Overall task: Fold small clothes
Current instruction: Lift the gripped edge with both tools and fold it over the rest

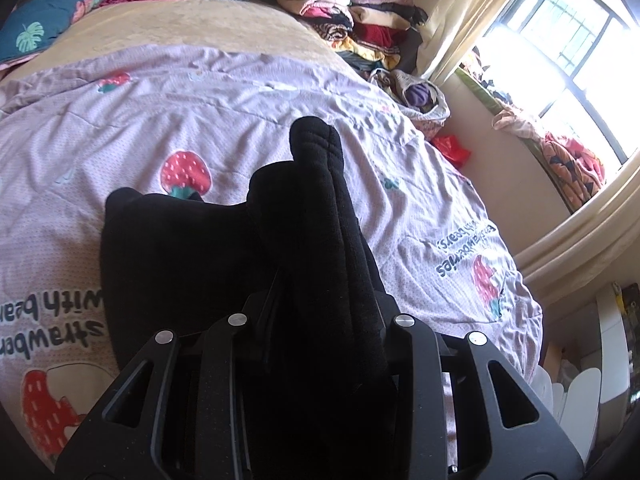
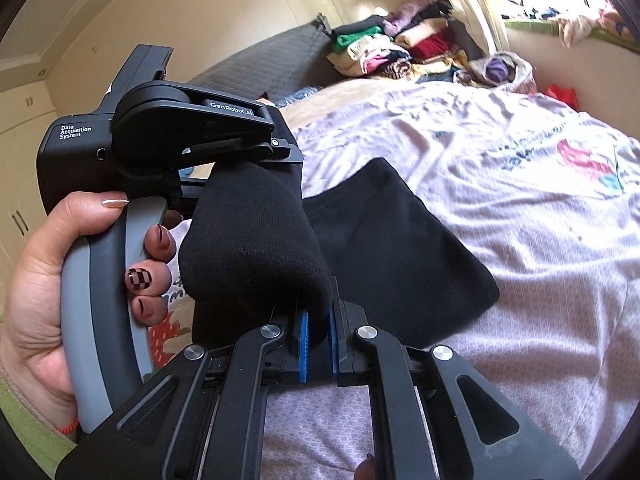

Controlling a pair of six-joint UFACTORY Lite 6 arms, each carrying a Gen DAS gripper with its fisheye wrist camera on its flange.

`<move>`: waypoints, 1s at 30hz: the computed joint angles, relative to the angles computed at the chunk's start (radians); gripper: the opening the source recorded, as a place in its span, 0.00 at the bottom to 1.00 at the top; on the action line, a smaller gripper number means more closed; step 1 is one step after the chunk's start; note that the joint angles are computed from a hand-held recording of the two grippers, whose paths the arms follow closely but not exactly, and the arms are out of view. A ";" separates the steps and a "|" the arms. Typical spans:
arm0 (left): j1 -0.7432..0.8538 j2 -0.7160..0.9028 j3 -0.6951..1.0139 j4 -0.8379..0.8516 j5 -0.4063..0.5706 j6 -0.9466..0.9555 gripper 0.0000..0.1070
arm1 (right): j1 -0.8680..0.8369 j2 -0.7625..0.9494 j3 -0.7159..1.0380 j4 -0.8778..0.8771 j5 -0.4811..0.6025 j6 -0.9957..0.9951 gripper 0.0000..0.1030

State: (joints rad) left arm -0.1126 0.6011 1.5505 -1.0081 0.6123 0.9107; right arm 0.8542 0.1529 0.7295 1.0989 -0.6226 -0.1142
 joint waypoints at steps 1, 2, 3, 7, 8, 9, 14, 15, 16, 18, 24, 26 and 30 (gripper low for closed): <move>-0.008 0.016 0.016 0.015 -0.002 -0.015 0.23 | -0.003 0.000 -0.003 -0.002 0.004 0.008 0.07; -0.017 0.029 0.030 0.031 -0.008 -0.030 0.23 | -0.005 -0.003 -0.007 -0.006 0.009 0.018 0.07; -0.023 0.039 0.040 0.044 -0.011 -0.043 0.23 | -0.013 -0.006 -0.014 -0.020 0.015 0.038 0.07; -0.046 0.094 0.099 0.098 -0.006 -0.109 0.24 | -0.049 -0.012 -0.044 -0.102 0.043 0.153 0.08; -0.052 0.103 0.108 0.107 -0.009 -0.120 0.25 | -0.061 -0.013 -0.052 -0.136 0.051 0.195 0.08; -0.059 0.113 0.118 0.119 -0.012 -0.134 0.25 | -0.075 -0.016 -0.064 -0.179 0.058 0.247 0.08; -0.089 0.140 0.134 0.145 -0.031 -0.162 0.29 | -0.129 -0.022 -0.110 -0.354 0.081 0.478 0.12; -0.095 0.149 0.141 0.150 -0.037 -0.167 0.29 | -0.139 -0.021 -0.116 -0.389 0.084 0.519 0.12; -0.099 0.156 0.144 0.151 -0.041 -0.168 0.30 | -0.147 -0.019 -0.117 -0.414 0.089 0.546 0.13; -0.105 0.169 0.154 0.155 -0.044 -0.177 0.32 | -0.166 -0.019 -0.126 -0.466 0.099 0.602 0.14; -0.134 0.195 0.188 0.202 -0.072 -0.218 0.38 | -0.207 -0.035 -0.160 -0.580 0.103 0.731 0.19; -0.137 0.200 0.196 0.207 -0.071 -0.227 0.41 | -0.211 -0.038 -0.159 -0.571 0.115 0.719 0.21; -0.134 0.210 0.212 0.169 -0.053 -0.210 0.50 | -0.193 -0.043 -0.155 -0.478 0.131 0.648 0.22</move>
